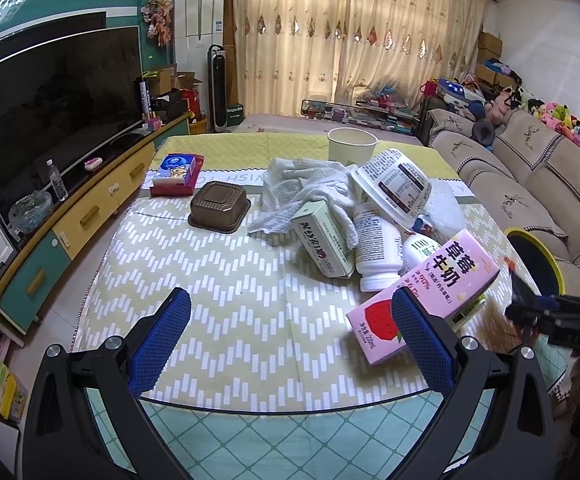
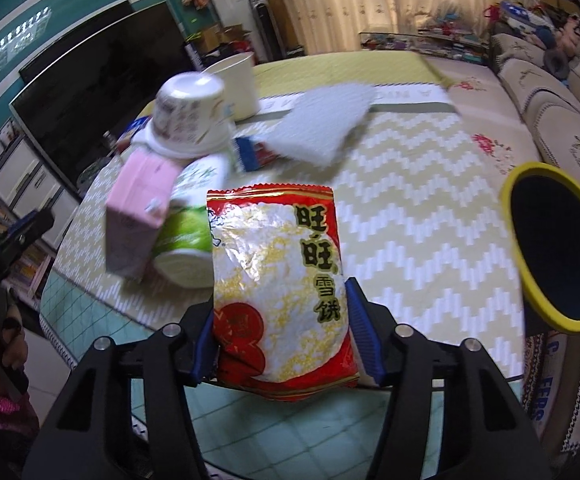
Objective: Collect trash
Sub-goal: 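Carry the snack bag over the yellow bin and open the right gripper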
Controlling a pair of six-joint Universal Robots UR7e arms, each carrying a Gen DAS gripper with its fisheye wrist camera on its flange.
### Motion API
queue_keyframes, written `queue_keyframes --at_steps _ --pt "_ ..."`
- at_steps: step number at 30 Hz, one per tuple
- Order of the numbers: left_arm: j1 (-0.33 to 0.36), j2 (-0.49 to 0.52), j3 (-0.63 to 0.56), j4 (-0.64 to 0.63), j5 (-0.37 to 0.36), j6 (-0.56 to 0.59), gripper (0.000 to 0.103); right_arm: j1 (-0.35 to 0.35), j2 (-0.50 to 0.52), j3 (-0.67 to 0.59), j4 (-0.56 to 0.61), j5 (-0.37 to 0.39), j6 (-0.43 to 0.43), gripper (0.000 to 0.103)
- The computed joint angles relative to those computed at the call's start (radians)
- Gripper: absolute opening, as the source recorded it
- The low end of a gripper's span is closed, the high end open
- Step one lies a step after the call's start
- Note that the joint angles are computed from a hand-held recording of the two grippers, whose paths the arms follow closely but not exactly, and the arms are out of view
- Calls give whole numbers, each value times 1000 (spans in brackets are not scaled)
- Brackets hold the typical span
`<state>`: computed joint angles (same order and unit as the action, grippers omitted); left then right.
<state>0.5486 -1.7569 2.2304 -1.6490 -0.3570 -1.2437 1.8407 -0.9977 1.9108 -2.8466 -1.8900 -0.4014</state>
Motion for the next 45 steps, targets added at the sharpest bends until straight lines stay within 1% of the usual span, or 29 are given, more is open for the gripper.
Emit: queue_keyframes --at_steps 7,10,11,14,20,25,27,29,31,35,40,45 --pt "6 22 6 -98 -6 88 99 -47 -17 -45 -75 -51 10 55" --pt "10 33 15 -174 -13 152 99 -75 -7 -86 -112 -95 19 55" --pt "12 40 21 -222 -17 188 99 -84 -2 -99 -122 -107 21 55" --pt "16 57 29 -313 -31 261 99 -122 22 -157 -139 -148 36 55" --pt "21 91 28 -401 -37 342 99 -199 89 -277 -116 -225 80 56" --pt "29 120 22 -462 -50 404 99 -249 141 -368 -66 -267 108 56" --pt "35 135 18 -495 -59 439 99 -264 158 -393 -56 -283 111 61" --pt "41 153 15 -530 -70 474 99 -272 176 -418 -46 -295 115 67" --pt "44 167 13 -560 -81 504 99 -279 186 -434 -45 -304 118 70" --pt "58 200 7 -637 -116 587 99 -279 179 -422 -66 -303 109 81" --pt "74 240 -4 -687 -136 680 99 -271 166 -407 -78 -304 107 81" --pt "96 254 -2 -793 -187 813 99 -268 153 -385 -94 -293 104 81"
